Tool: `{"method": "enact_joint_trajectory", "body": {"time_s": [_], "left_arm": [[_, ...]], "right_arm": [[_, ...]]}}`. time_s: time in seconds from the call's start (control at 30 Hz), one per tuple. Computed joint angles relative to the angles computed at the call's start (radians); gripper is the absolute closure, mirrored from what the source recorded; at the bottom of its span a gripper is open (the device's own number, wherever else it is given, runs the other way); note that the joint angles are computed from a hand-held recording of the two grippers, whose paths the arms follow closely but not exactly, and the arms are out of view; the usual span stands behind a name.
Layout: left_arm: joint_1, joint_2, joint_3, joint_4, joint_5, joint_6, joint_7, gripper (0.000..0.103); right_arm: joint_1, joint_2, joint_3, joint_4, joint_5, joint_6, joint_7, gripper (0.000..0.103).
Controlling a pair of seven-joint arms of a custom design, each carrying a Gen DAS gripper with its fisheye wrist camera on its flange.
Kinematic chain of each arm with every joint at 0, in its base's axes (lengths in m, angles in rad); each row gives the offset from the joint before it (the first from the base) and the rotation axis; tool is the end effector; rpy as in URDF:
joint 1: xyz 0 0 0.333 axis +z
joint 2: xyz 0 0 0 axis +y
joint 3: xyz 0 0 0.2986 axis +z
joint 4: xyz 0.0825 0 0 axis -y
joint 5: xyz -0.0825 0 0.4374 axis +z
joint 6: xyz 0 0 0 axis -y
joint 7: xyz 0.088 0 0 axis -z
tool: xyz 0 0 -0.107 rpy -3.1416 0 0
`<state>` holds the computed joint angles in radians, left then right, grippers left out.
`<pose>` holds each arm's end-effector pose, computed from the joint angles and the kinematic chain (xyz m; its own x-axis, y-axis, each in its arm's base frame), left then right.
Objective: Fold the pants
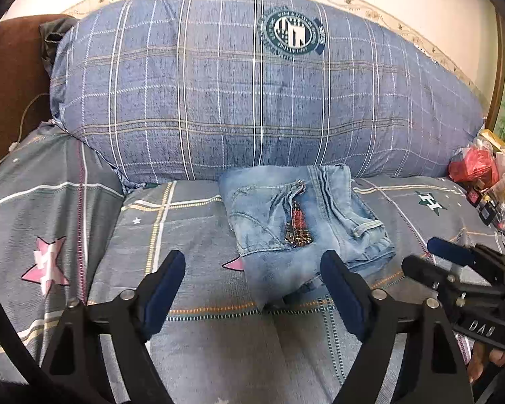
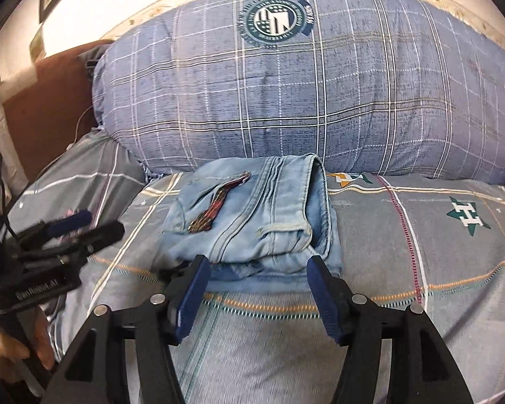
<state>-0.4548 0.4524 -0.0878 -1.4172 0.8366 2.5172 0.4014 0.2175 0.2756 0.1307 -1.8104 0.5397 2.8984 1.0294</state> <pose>0.6716 -0.3980 0.4819 0.0818 -0.9938 0.0747 -0.6232 -0.1095 -0.7743 0.6855 0.2085 0.4375 0.4295 -0.8968 -0.1059 -0.6255 -0.2109 -0.7512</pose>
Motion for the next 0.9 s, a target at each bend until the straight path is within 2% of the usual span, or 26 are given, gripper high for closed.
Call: {"method": "enact_joint_trajectory", "body": {"time_s": [0.23,0.33,0.37,0.4,0.57,0.73,0.9], "left_arm": [[-0.024,-0.064,-0.003,-0.061,0.085,-0.033,-0.066,0.018],[-0.026,-0.085,-0.012,-0.084,0.111,-0.047,-0.099,0.018],[-0.03,-0.092,-0.013,-0.092,0.128,-0.053,-0.115,0.018],[-0.033,-0.096,-0.014,-0.095,0.145,-0.065,-0.128,0.018],[-0.05,-0.109,-0.026,-0.109,0.226,-0.143,-0.169,0.015],[-0.061,-0.104,-0.046,-0.101,0.251,-0.213,-0.15,0.014],[-0.06,-0.121,-0.058,-0.13,0.253,-0.178,-0.162,0.014]], "right_arm": [[-0.007,-0.096,0.021,-0.129,0.079,0.057,-0.091,0.028],[0.004,-0.131,0.017,-0.176,0.101,0.085,-0.121,0.013],[0.007,-0.142,0.016,-0.19,0.11,0.095,-0.133,0.004],[0.011,-0.155,0.014,-0.205,0.116,0.102,-0.143,0.0],[0.034,-0.202,-0.006,-0.262,0.119,0.14,-0.164,0.0],[0.063,-0.234,-0.048,-0.32,-0.054,0.186,-0.007,0.0],[0.061,-0.265,-0.043,-0.345,0.013,0.185,-0.046,0.0]]}}
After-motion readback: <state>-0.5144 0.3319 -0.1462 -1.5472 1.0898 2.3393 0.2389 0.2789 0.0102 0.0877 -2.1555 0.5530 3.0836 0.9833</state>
